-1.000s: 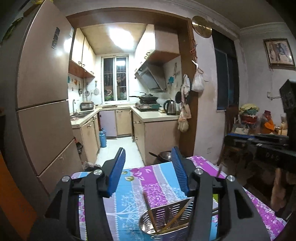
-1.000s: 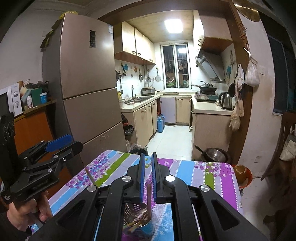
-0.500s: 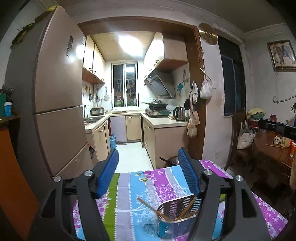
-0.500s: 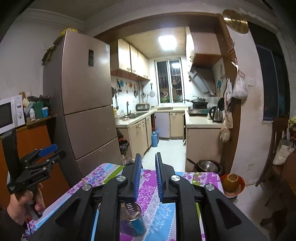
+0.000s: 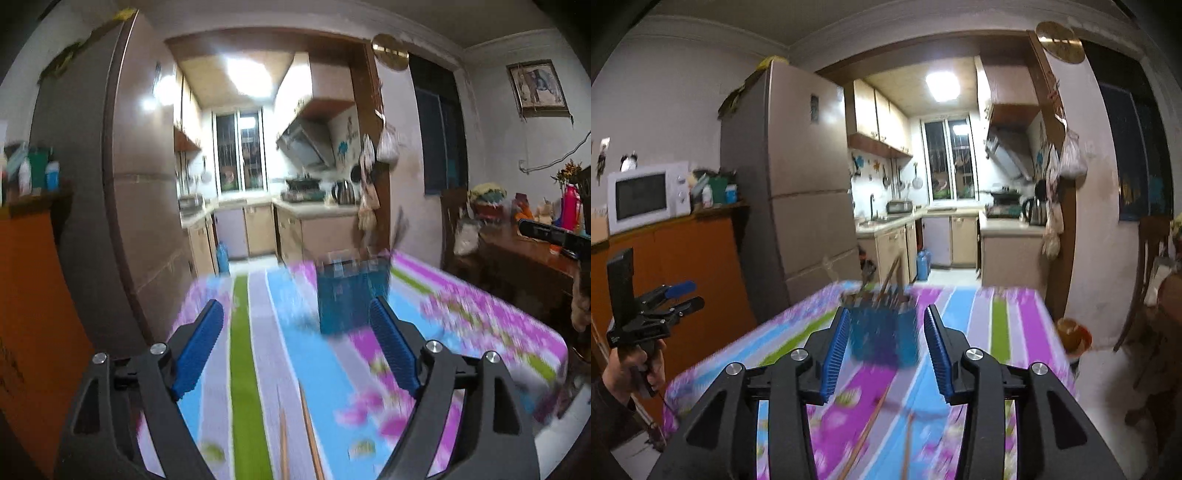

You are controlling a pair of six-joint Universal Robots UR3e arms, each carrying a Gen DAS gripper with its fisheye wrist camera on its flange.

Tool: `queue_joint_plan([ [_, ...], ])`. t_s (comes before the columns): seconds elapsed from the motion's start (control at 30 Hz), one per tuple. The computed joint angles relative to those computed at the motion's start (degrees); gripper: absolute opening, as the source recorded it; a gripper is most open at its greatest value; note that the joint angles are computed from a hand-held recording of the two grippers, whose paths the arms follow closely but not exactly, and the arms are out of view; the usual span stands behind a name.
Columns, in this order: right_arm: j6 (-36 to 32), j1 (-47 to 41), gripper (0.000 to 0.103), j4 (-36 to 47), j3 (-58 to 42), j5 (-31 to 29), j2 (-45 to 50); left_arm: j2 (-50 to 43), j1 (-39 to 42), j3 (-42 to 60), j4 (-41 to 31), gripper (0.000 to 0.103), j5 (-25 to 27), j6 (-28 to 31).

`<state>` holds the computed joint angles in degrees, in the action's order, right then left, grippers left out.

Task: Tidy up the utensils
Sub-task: 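Open both tools and move them back down to the loose chopsticks, then close the left tool on a wooden chopstick while the right tool grasps another chopstick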

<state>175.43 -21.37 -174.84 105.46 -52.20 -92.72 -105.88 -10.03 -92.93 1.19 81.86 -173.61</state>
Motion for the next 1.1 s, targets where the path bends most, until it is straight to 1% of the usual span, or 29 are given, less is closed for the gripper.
queue_joint_plan([
  [0.07, -0.35, 1.75, 0.044, -4.07, 9.07, -1.44, -2.68, 3.20, 1.17, -8.96, 3.43, 0.078, 0.64, -0.21],
  [0.1, -0.52, 2.29, 0.044, -5.25, 11.79, -1.68, -3.33, 4.93, 2.60, -12.80, 4.03, 0.078, -1.09, -0.63],
  [0.17, -0.91, 3.75, 0.044, -7.78, 17.59, -2.86, -4.55, 7.97, 4.50, -20.05, 6.65, 0.078, -1.53, -1.13],
  [0.23, -0.52, 4.78, 0.044, -9.42, 20.84, -3.61, -4.89, 10.74, 6.73, -25.43, 8.17, 0.078, -3.64, -1.40],
  [0.3, -0.34, 5.78, 0.044, -10.99, 23.59, -4.92, -5.46, 13.74, 9.29, -33.26, 12.84, 0.078, -5.53, -1.23],
  [0.33, 0.20, 6.19, 0.044, -12.18, 24.88, -5.48, -5.64, 14.90, 11.23, -37.43, 15.35, 0.078, -8.11, -1.31],
  [0.37, 0.51, 6.30, 0.044, -12.84, 25.65, -5.66, -5.80, 15.27, 12.31, -40.29, 17.22, 0.078, -9.52, -1.38],
  [0.4, 1.08, 6.72, 0.044, -14.31, 26.97, -6.36, -5.99, 14.91, 12.60, -42.58, 19.29, 0.078, -10.02, -0.91],
  [0.43, 1.55, 7.18, 0.044, -15.64, 27.95, -7.18, -6.09, 13.07, 11.41, -45.19, 23.18, 0.078, -8.01, 0.88],
  [0.47, 2.08, 7.65, 0.044, -17.11, 28.95, -7.98, -6.18, 12.36, 10.78, -47.10, 25.27, 0.075, -6.86, 1.89],
  [0.5, 2.52, 7.83, 0.044, -18.13, 29.76, -8.38, -6.32, 11.27, 11.19, -49.34, 27.77, 0.072, -7.76, 2.50],
  [0.57, 2.94, 7.60, 0.044, -19.38, 31.51, -8.40, -6.79, 9.07, 11.99, -52.39, 31.29, 0.057, -9.07, 3.53],
  [0.6, 2.99, 7.68, 0.044, -19.10, 31.38, -8.65, -6.85, 7.43, 11.98, -53.05, 33.16, 0.054, -9.02, 4.00],
  [0.67, 3.07, 8.51, 0.044, -19.37, 31.81, -9.78, -6.75, 4.73, 11.99, -53.31, 35.67, 0.040, -9.24, 4.07],
  [0.7, 2.99, 8.61, 0.044, -19.03, 31.82, -9.91, -6.84, 3.53, 12.02, -53.35, 37.07, 0.037, -9.40, 4.32],
  [0.77, 3.16, 9.49, 0.044, -19.26, 32.06, -10.99, -6.89, 0.68, 12.23, -54.33, 41.46, 0.029, -9.73, 4.83],
  [0.83, 3.20, 10.16, 0.043, -19.90, 32.75, -11.62, -7.05, -1.27, 12.21, -55.37, 44.67, 0.025, -9.95, 5.07],
  [0.9, 3.39, 11.20, 0.044, -21.25, 33.46, -12.98, -6.97, -3.91, 13.51, -57.21, 50.26, 0.025, -11.70, 4.47],
  [1.0, 2.53, 10.99, 0.043, -24.16, 35.55, -13.40, -6.51, -5.77, 14.19, -57.29, 53.03, 0.019, -12.63, 3.57],
  [1.07, 1.44, 10.40, 0.039, -25.13, 36.71, -13.45, -6.63, -7.05, 14.40, -56.95, 54.46, 0.013, -13.18, 2.92],
  [1.1, 0.69, 10.09, 0.038, -25.79, 37.63, -13.74, -6.57, -7.91, 14.27, -56.68, 55.32, 0.012, -13.24, 2.64],
])
